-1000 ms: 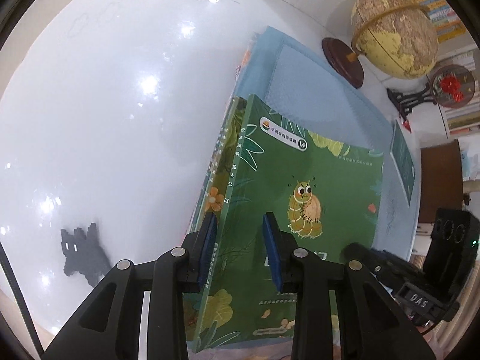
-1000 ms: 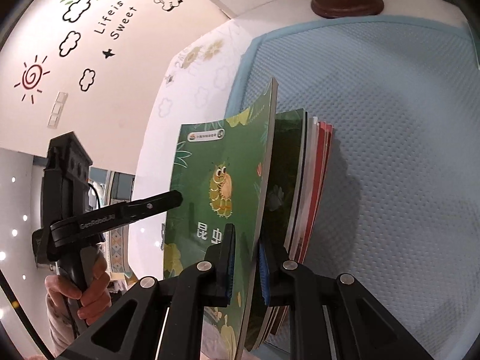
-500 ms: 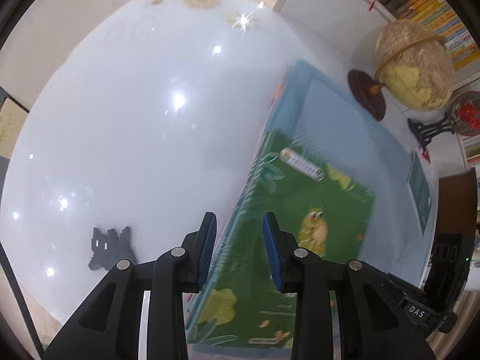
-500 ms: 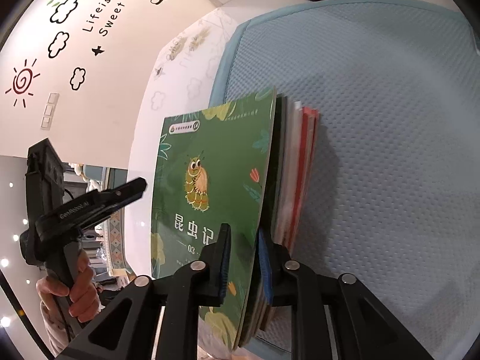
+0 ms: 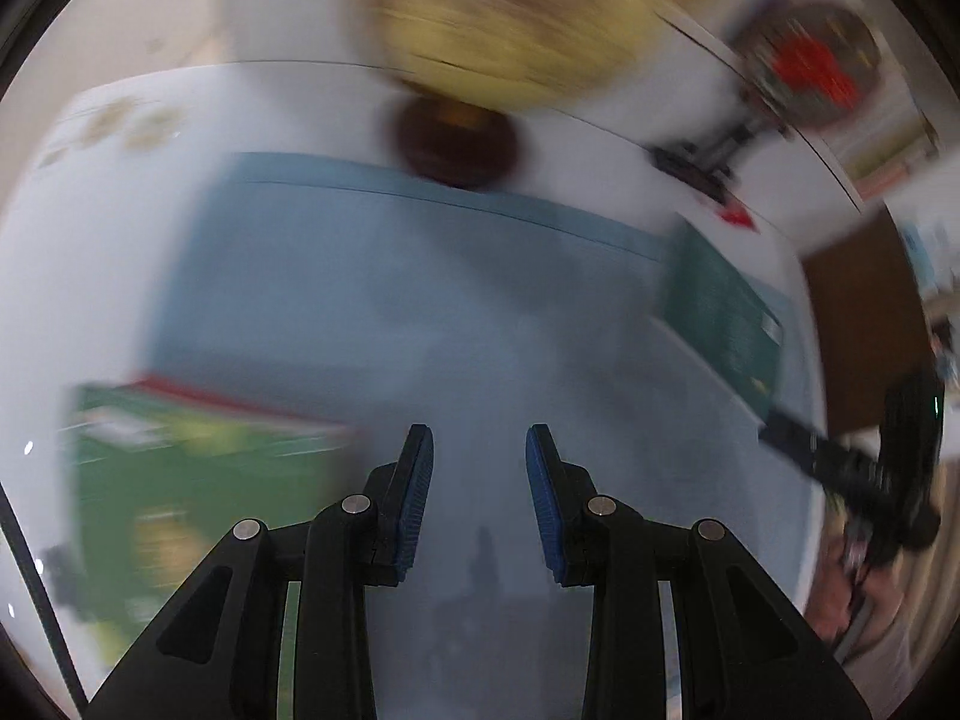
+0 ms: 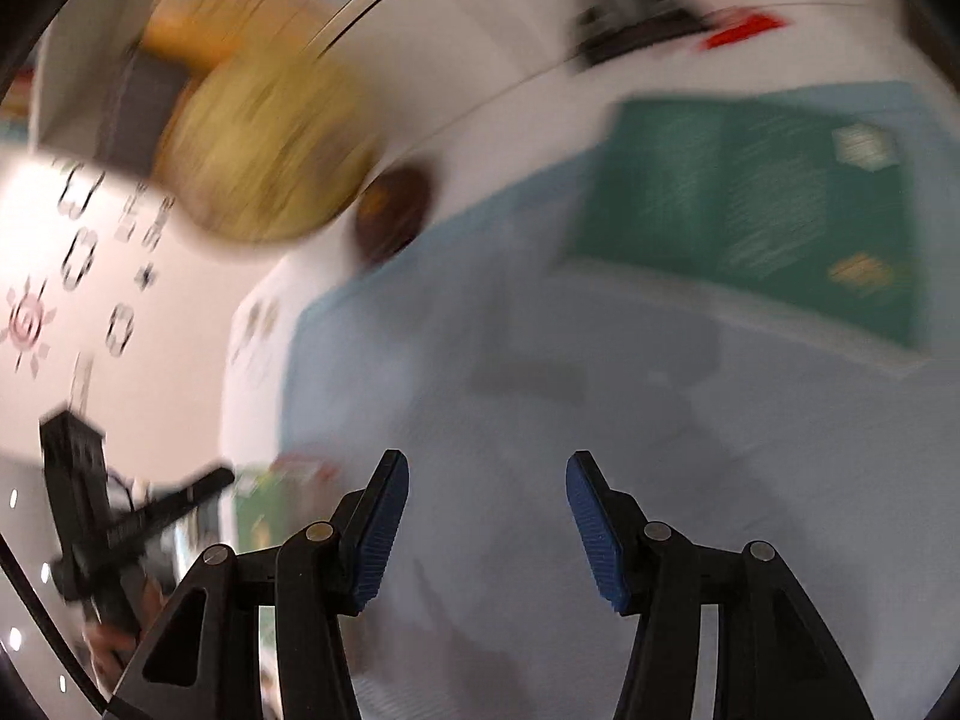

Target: Organize books

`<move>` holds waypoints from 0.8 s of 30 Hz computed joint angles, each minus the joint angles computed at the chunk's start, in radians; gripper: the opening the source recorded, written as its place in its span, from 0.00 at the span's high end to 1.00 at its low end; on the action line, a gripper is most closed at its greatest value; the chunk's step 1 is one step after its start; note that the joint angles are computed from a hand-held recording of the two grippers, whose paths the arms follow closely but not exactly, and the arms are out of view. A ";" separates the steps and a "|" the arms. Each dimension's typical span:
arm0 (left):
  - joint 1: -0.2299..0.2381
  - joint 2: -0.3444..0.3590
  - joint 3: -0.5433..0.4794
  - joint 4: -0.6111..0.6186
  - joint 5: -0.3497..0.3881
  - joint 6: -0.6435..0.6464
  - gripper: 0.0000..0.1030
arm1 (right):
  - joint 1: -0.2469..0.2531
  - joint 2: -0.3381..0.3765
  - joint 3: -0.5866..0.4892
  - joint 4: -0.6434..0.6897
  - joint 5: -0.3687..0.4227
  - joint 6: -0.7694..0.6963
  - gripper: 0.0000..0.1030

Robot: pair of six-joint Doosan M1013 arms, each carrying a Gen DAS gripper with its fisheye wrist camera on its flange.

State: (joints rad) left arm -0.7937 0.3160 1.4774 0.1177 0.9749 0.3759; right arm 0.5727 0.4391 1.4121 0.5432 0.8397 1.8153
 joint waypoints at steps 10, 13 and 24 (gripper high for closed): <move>0.010 0.371 -0.442 -0.201 0.007 0.247 0.71 | -0.233 0.070 0.020 0.175 -0.003 -0.162 0.48; 0.013 0.445 -0.554 -0.192 0.090 0.243 0.71 | -0.252 0.092 0.020 0.247 -0.011 -0.253 0.49; 0.048 0.436 -0.543 -0.324 0.099 0.269 0.75 | -0.316 0.169 0.019 0.759 0.104 -0.658 0.47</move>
